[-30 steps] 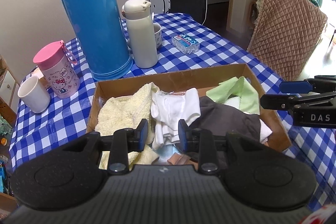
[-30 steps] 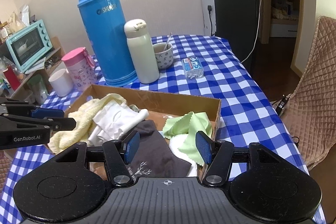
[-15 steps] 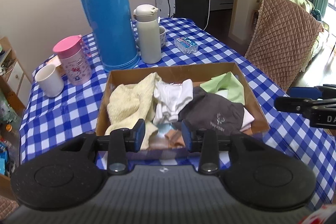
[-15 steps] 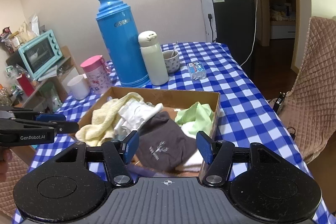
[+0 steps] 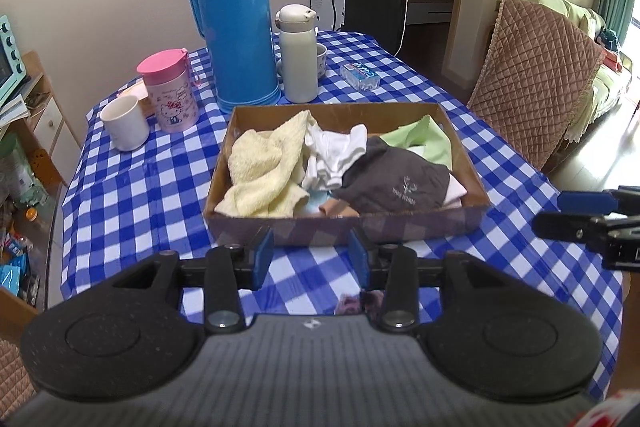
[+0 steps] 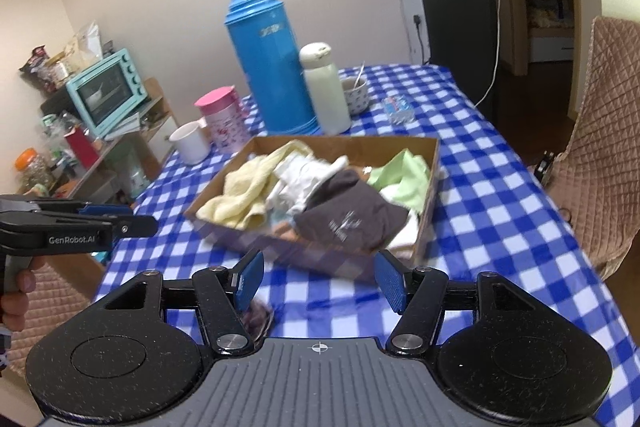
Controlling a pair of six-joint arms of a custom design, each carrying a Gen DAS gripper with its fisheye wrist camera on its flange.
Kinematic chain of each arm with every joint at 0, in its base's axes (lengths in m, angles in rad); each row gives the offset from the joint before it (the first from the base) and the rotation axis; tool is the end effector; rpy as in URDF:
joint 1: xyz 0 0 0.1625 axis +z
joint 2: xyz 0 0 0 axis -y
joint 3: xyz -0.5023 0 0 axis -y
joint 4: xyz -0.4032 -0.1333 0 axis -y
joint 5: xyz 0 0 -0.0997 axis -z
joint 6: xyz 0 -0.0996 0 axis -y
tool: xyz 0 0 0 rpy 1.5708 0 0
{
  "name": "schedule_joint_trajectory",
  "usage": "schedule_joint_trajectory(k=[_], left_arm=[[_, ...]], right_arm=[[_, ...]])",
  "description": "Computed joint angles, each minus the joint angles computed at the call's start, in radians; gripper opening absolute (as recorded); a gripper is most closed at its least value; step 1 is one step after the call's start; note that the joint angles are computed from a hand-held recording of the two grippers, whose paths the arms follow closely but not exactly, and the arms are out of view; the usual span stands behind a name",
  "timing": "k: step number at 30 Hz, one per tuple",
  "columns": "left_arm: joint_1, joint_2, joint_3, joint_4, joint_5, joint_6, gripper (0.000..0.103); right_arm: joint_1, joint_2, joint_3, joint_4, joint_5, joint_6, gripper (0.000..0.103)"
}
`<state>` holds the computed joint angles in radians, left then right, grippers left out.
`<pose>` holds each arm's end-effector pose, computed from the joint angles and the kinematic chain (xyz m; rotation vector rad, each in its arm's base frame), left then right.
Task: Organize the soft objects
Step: 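Withdraw both open tools from the box toward the purple shoe and hair tie, then close the right tool on the brown hair tie and lift it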
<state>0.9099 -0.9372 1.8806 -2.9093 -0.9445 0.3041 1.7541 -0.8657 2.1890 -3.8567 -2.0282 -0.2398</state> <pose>-0.2521 -0.6364 0.2048 1.0252 2.3095 -0.6416 0.1889 -0.5291 0.1849 0.2183 -2.4035 1.2350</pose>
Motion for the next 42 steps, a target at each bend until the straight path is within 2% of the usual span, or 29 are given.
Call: schedule_joint_trajectory(k=[15,42], left_arm=[[-0.022,-0.105,0.138,0.051,-0.007,-0.061,0.04],[-0.005,-0.176,0.263,0.169,0.003,-0.175,0.04]], right_arm=[[0.03,0.014,0.105,0.016,0.012,0.091,0.062],[0.053,0.119,0.153,0.059,-0.113,0.122,0.062]])
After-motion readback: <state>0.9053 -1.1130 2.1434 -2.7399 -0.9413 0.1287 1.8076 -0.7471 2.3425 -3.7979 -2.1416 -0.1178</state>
